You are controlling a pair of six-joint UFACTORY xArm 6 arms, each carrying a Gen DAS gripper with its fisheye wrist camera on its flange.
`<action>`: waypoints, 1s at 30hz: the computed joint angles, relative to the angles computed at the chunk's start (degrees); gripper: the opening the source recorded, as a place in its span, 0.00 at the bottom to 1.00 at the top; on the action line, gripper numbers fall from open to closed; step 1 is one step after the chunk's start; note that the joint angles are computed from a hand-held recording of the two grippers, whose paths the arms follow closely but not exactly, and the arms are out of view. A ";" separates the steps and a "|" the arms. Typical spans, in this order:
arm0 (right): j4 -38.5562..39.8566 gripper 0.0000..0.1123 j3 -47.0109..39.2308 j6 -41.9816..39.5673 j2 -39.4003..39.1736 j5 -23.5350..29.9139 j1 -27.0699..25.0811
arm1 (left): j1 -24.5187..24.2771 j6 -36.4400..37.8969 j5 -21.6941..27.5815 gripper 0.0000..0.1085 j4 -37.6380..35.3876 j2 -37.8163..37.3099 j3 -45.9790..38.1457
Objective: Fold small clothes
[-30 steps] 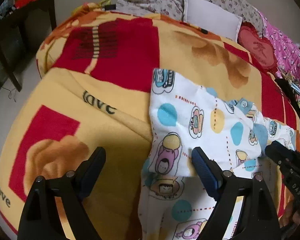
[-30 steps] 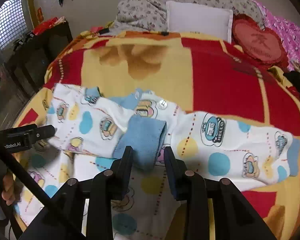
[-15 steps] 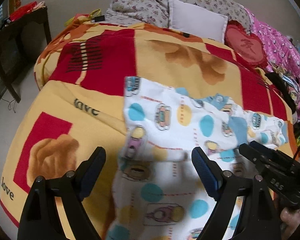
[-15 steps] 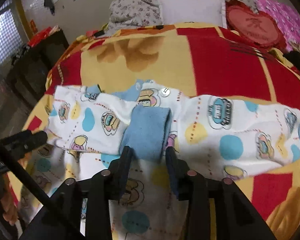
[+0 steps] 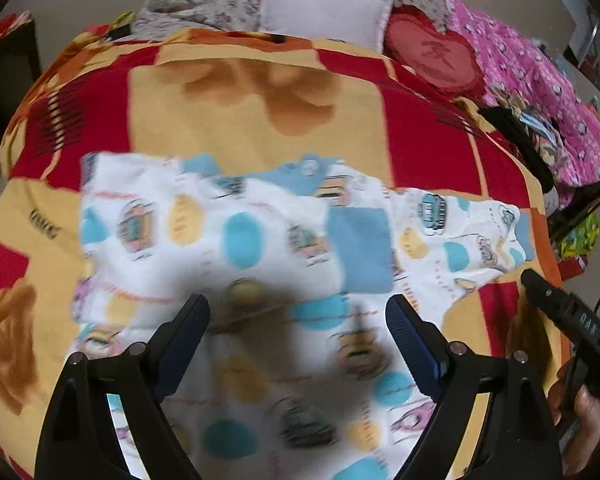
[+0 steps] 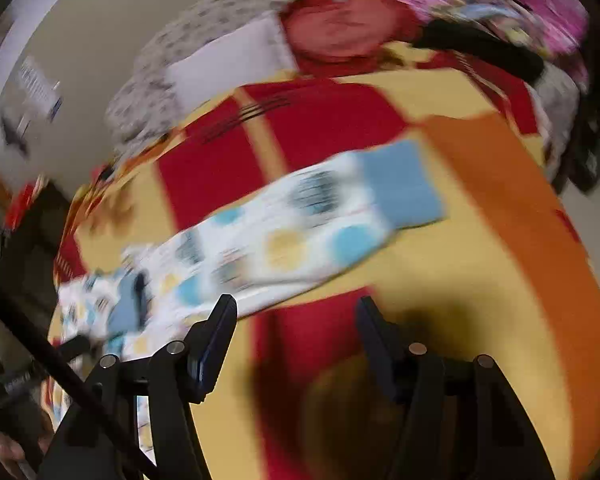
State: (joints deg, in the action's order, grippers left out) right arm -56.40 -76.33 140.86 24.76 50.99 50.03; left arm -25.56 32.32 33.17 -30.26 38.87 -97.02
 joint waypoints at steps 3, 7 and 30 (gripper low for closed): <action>-2.68 0.59 7.31 6.63 -4.72 -2.30 -1.22 | -1.75 0.94 2.16 0.82 -0.26 1.19 -2.69; -7.29 0.59 12.31 13.23 -7.55 -5.43 -3.33 | -3.88 -0.93 6.46 0.82 1.31 4.57 -8.23; -23.86 0.09 -0.57 12.63 -5.47 4.20 1.30 | 5.91 1.21 1.98 0.82 -11.81 -1.41 -1.76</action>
